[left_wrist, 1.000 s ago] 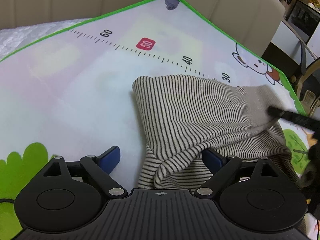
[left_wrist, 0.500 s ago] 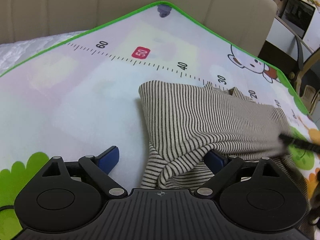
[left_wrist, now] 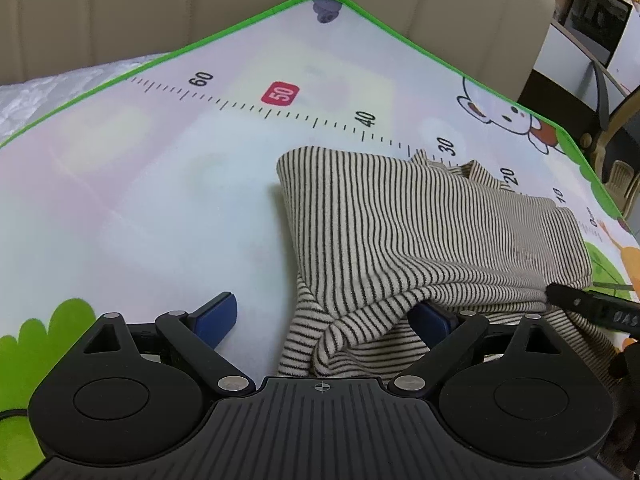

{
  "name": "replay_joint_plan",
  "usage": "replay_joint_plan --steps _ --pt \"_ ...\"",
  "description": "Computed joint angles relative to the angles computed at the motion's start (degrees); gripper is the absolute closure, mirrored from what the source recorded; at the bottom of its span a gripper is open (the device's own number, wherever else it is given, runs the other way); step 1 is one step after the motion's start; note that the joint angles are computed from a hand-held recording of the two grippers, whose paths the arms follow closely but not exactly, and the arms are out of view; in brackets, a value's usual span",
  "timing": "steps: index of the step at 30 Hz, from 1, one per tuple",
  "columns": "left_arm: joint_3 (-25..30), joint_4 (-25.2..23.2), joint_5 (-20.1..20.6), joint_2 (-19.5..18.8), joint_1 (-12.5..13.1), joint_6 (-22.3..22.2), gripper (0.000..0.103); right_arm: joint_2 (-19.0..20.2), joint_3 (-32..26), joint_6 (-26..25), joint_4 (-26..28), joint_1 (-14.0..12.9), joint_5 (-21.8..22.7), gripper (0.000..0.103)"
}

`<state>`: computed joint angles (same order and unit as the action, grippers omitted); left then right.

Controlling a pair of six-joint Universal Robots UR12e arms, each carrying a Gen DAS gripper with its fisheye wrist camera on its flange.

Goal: Fold clothes

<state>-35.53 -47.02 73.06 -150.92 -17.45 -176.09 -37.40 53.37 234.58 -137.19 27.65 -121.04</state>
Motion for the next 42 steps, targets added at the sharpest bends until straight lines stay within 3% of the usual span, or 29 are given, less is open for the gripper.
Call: replay_joint_plan --steps 2,9,15,17,19,21,24,25,28,32,36,38,40,42 --pt "0.0 -0.1 0.2 0.0 0.0 0.0 0.006 0.2 -0.2 0.2 0.1 0.1 -0.5 0.000" --pt "0.4 -0.9 0.8 -0.2 -0.2 0.7 0.005 -1.1 3.7 3.4 -7.0 0.0 -0.1 0.000" --pt "0.8 -1.5 0.8 -0.4 -0.2 1.2 0.005 -0.1 -0.3 1.7 1.1 -0.3 1.2 0.000" --pt "0.6 -0.8 0.3 -0.3 -0.1 1.1 0.005 -0.3 -0.2 1.8 0.8 0.1 -0.4 0.000" --pt "0.2 0.0 -0.3 -0.1 0.0 1.1 0.005 -0.6 0.0 2.0 0.1 0.5 -2.1 0.014" --pt "-1.4 3.6 -2.0 0.5 0.5 0.0 0.005 -0.5 -0.1 -1.3 -1.4 1.5 -7.2 0.026" --pt "-3.9 12.7 -6.5 1.2 1.2 -3.1 0.009 0.3 -1.0 -9.5 -7.7 2.6 -12.9 0.068" --pt "-4.1 15.7 -8.1 1.0 1.3 -4.0 0.017 0.5 -1.5 -10.6 -9.0 2.5 -12.5 0.070" --pt "-2.3 17.0 -11.0 -0.1 0.8 -1.3 0.041 1.6 -3.6 -11.5 -10.6 1.9 -9.5 0.070" --pt "-1.7 10.8 -9.9 -0.4 -0.2 5.5 0.041 2.7 -6.2 -7.9 0.5 0.3 -1.9 0.072" --pt "-0.4 6.4 -8.6 -0.8 -0.3 5.8 0.044 3.2 -7.6 -10.0 2.8 0.3 -2.0 0.070" --pt "0.0 5.7 -8.6 -0.8 -0.4 5.3 0.037 4.0 -10.0 -13.0 2.0 0.2 -2.5 0.067" --pt "0.0 5.4 -8.6 -0.7 -0.4 5.3 0.034 5.8 -13.8 -16.8 1.0 -0.1 -3.0 0.054" --pt "0.1 5.1 -8.8 -0.8 -0.4 5.7 0.032 8.5 -18.9 -18.4 1.2 -0.8 -2.5 0.048"
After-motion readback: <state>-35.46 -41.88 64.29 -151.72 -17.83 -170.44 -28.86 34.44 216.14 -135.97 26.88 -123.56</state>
